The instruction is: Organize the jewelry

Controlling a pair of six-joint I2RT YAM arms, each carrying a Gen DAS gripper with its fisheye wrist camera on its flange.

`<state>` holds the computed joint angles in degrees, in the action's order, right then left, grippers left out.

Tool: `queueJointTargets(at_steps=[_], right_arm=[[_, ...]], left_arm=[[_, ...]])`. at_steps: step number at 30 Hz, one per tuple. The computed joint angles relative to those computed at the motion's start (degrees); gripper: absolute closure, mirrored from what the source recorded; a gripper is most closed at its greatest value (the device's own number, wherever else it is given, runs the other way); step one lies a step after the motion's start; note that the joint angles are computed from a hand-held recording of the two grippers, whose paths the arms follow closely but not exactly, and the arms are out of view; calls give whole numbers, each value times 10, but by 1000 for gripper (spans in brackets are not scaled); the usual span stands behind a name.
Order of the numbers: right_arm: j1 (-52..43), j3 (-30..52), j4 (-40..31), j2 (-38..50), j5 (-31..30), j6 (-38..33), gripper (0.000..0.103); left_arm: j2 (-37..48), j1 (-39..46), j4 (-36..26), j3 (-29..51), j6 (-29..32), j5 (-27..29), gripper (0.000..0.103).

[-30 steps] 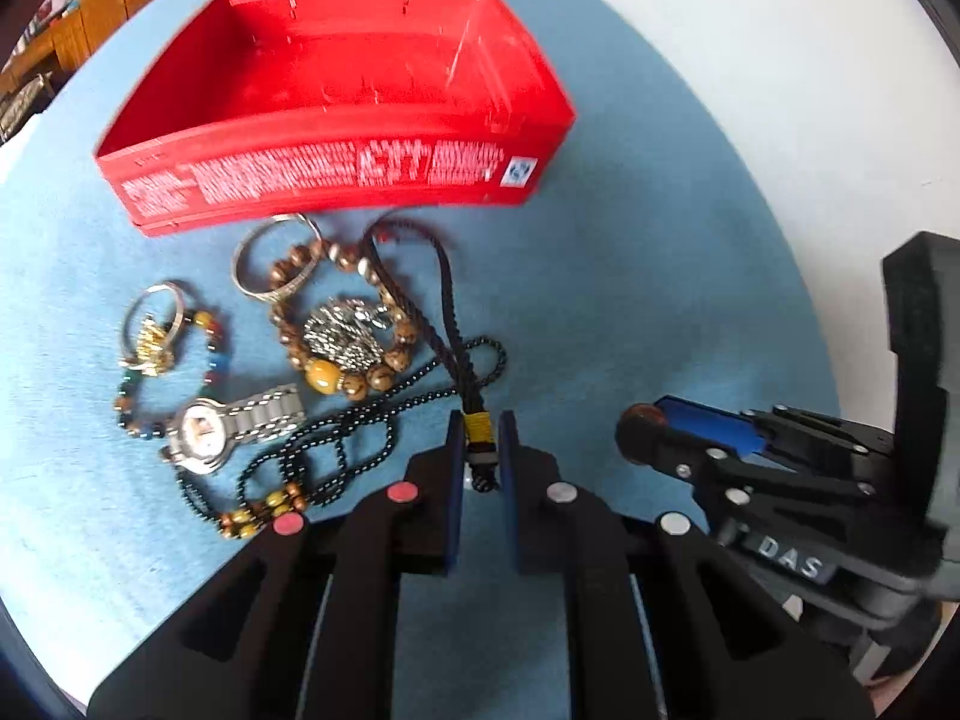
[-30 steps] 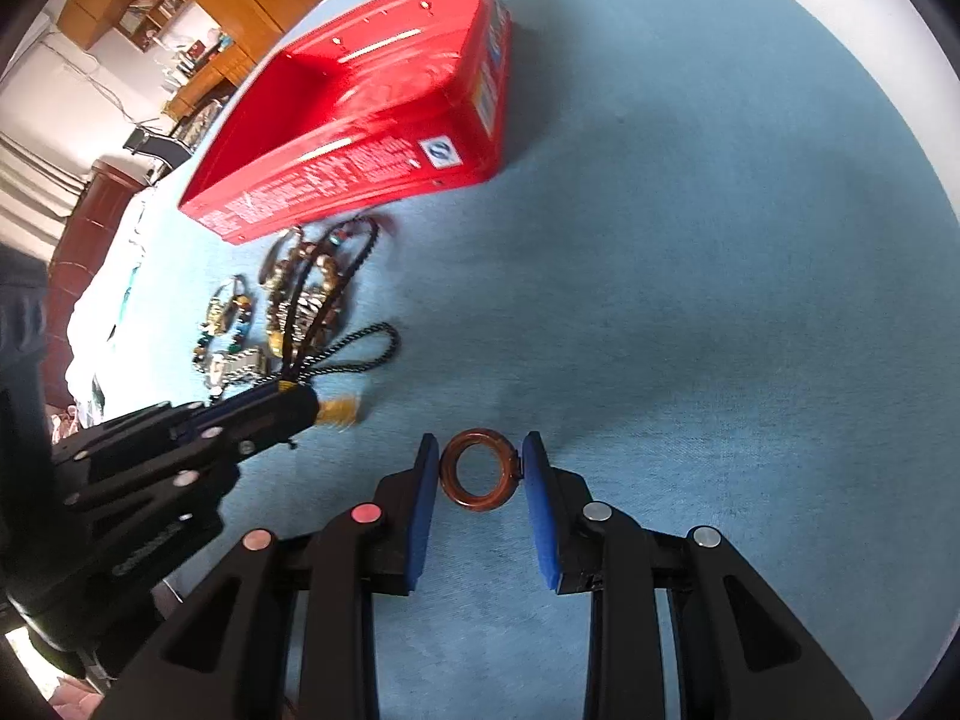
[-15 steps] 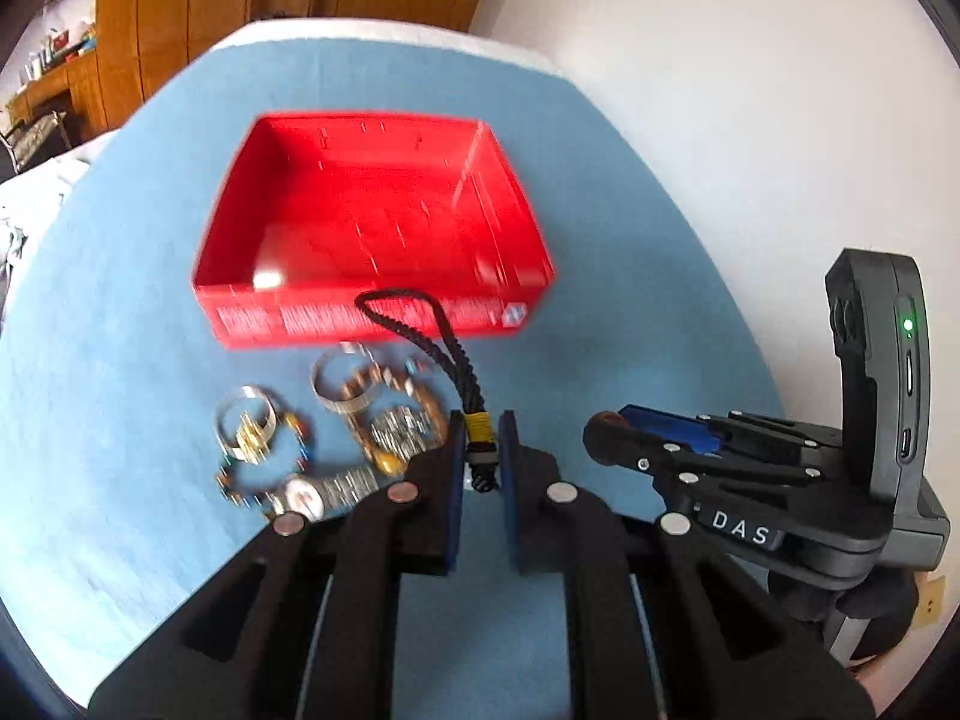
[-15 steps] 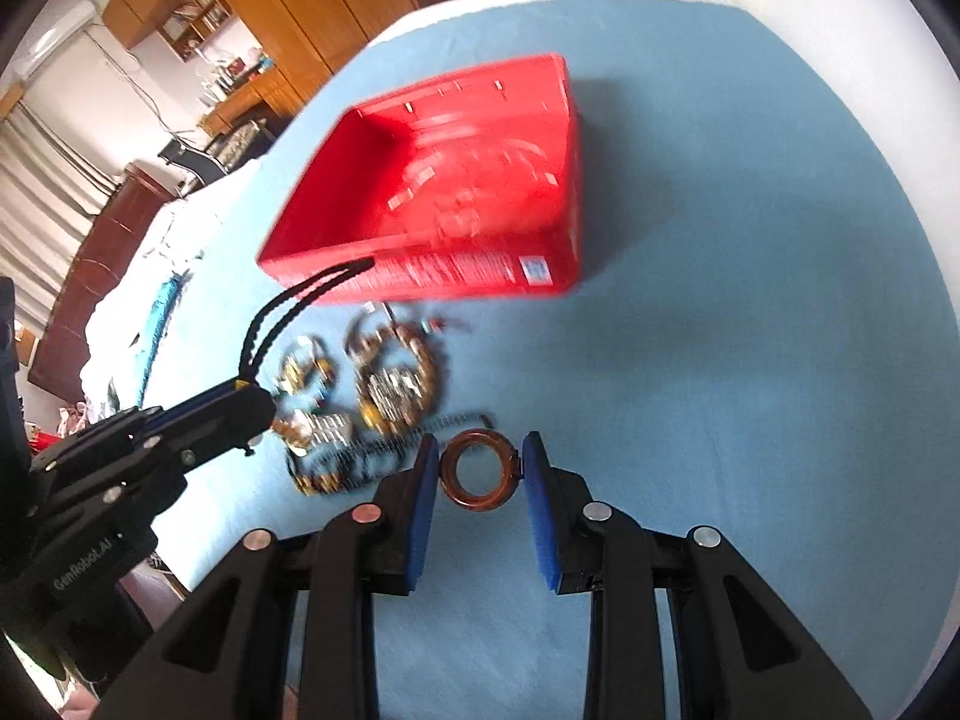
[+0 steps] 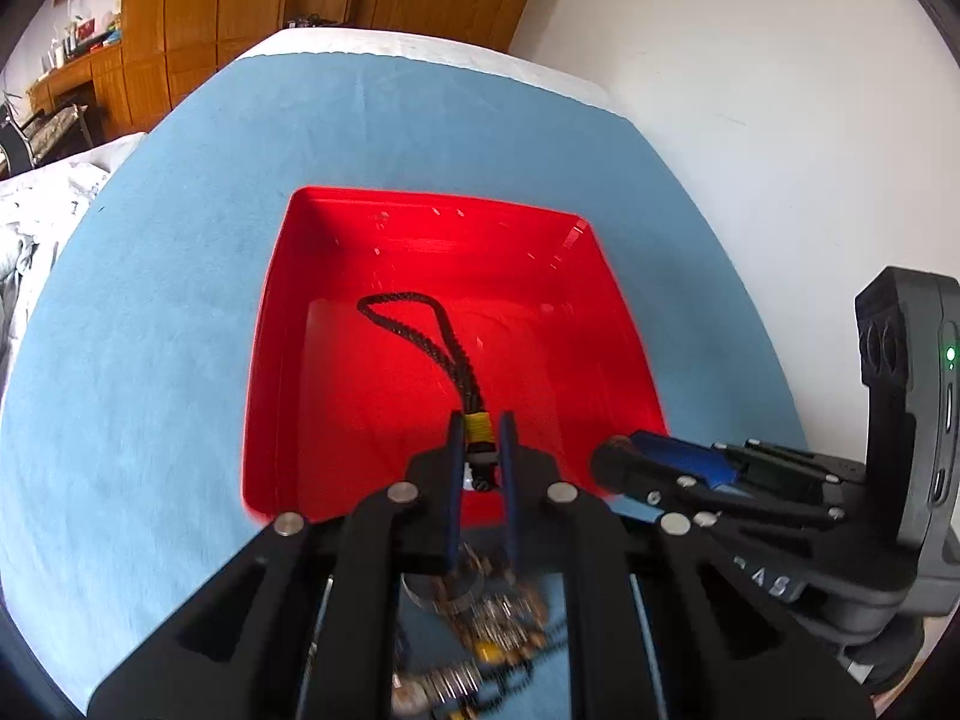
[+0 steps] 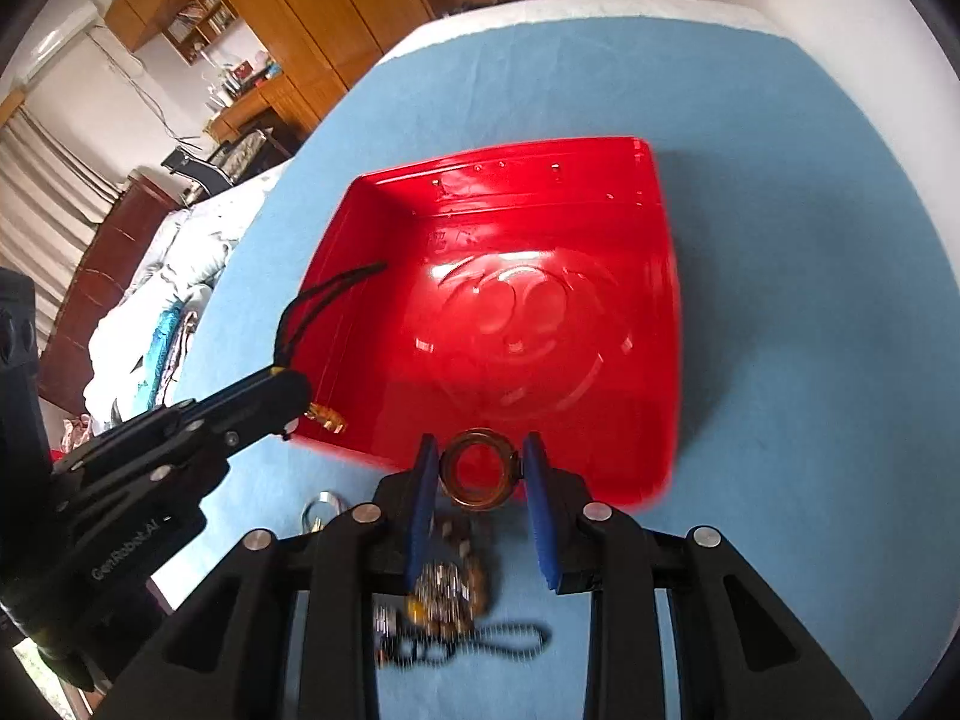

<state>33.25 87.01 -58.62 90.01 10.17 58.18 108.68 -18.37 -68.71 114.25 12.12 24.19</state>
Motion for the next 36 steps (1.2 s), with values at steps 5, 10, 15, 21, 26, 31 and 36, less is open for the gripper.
queueJointTargets(at_steps=[5,10,15,21,26,31,36], right_arm=[[-55,-7,44,54,-46,-39,74],[-81,-21,69,83,-68,-57,74],[-82,-30,71,79,-58,-62,66],[-55,-50,69,21,-31,-51,65],[7,-67,47,-50,21,-17,65],[75,-82,23,-93,59,29,65],[132,-108,22,-105,61,81,65]], left_arm=[[91,-13,-13,76,-5,-15,94],[135,-16,-27,105,-8,-25,93],[179,-17,-51,159,-15,-32,81],[121,-4,-36,101,-1,-19,76],[6,33,-9,-19,37,-5,68],[-89,76,8,-132,81,-17,63],[-127,108,3,-205,119,-42,61]])
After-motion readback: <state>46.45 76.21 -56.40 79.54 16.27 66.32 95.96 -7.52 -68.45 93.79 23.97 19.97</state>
